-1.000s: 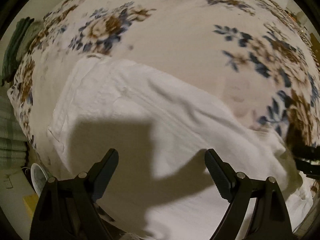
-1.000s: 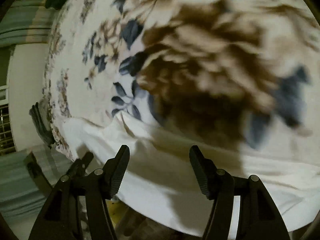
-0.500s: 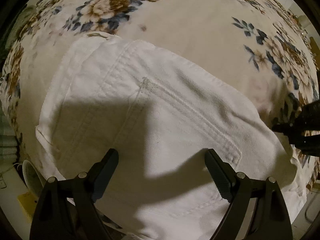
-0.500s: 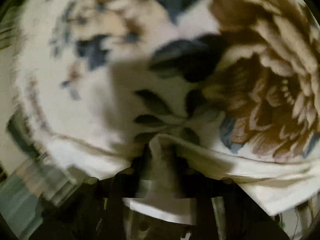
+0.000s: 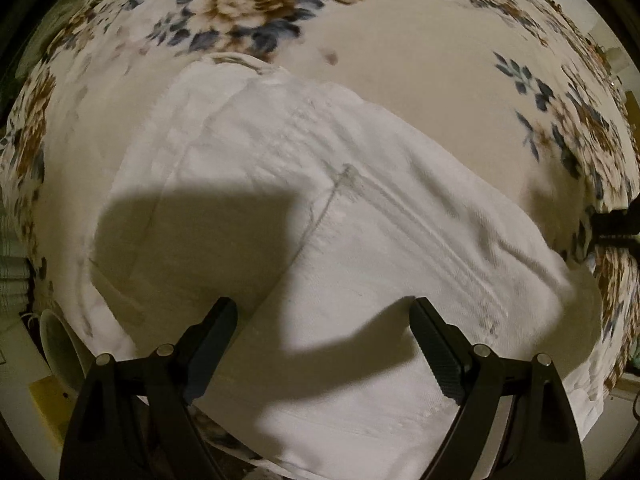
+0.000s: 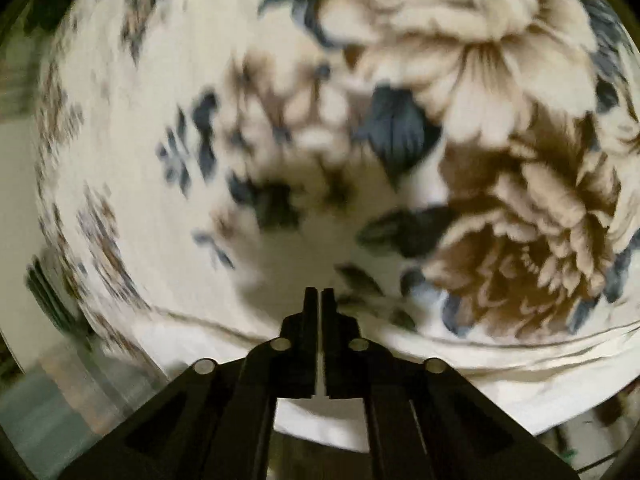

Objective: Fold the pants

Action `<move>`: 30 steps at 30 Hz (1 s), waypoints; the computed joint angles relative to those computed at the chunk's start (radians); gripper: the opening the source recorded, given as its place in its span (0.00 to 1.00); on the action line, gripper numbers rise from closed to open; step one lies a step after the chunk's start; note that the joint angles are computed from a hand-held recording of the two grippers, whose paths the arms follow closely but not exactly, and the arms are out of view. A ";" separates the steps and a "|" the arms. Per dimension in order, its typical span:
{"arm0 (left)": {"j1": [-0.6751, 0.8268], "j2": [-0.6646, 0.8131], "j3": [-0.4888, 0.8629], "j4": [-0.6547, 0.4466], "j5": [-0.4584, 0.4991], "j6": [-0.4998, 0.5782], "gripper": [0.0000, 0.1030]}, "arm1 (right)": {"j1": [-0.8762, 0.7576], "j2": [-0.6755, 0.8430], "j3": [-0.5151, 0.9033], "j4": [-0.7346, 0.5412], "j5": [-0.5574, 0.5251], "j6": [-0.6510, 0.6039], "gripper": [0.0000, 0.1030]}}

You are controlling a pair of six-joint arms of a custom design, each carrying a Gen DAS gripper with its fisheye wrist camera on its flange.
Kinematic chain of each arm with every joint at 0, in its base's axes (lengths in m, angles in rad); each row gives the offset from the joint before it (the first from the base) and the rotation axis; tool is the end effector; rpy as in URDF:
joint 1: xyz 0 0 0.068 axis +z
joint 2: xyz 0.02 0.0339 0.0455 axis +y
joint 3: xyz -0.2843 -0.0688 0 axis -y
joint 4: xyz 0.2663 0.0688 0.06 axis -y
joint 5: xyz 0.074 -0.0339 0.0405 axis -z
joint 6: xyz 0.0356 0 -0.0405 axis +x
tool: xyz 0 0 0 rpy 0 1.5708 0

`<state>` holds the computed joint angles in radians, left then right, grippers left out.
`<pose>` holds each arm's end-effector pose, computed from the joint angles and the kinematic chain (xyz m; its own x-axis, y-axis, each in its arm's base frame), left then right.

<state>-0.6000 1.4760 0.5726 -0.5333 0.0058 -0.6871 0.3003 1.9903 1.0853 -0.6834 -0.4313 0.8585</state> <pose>0.1812 -0.1242 0.1159 -0.9909 -0.0906 -0.0997 -0.0818 0.9926 -0.0892 0.3257 0.1164 0.0945 -0.8223 0.4651 0.3279 0.5518 0.7924 0.2599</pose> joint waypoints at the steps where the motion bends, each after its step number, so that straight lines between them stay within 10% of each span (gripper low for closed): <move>1: 0.005 -0.001 0.004 -0.003 0.002 0.002 0.85 | -0.002 0.015 -0.006 -0.018 -0.027 -0.013 0.41; 8: -0.045 0.010 0.051 -0.025 -0.018 0.000 0.85 | 0.035 0.141 -0.024 0.007 -0.101 -0.029 0.51; 10: -0.058 0.021 0.063 -0.026 -0.019 -0.004 0.85 | 0.045 0.167 -0.016 -0.021 -0.061 -0.047 0.19; 12: -0.053 0.017 0.058 -0.024 -0.014 0.003 0.85 | 0.067 0.179 -0.005 -0.007 -0.047 -0.020 0.12; 22: -0.119 0.021 0.050 -0.011 -0.021 -0.044 0.85 | 0.110 -0.075 -0.162 0.134 0.124 0.165 0.09; 26: -0.146 -0.011 0.027 -0.013 -0.023 -0.085 0.85 | -0.045 -0.156 -0.341 0.305 -0.014 0.115 0.20; 28: -0.125 -0.022 0.030 -0.021 -0.015 -0.074 0.85 | -0.134 -0.310 -0.441 0.327 -0.035 0.075 0.51; 30: -0.108 -0.025 0.050 -0.042 -0.006 -0.071 0.85 | -0.181 -0.397 -0.477 0.309 -0.062 0.037 0.56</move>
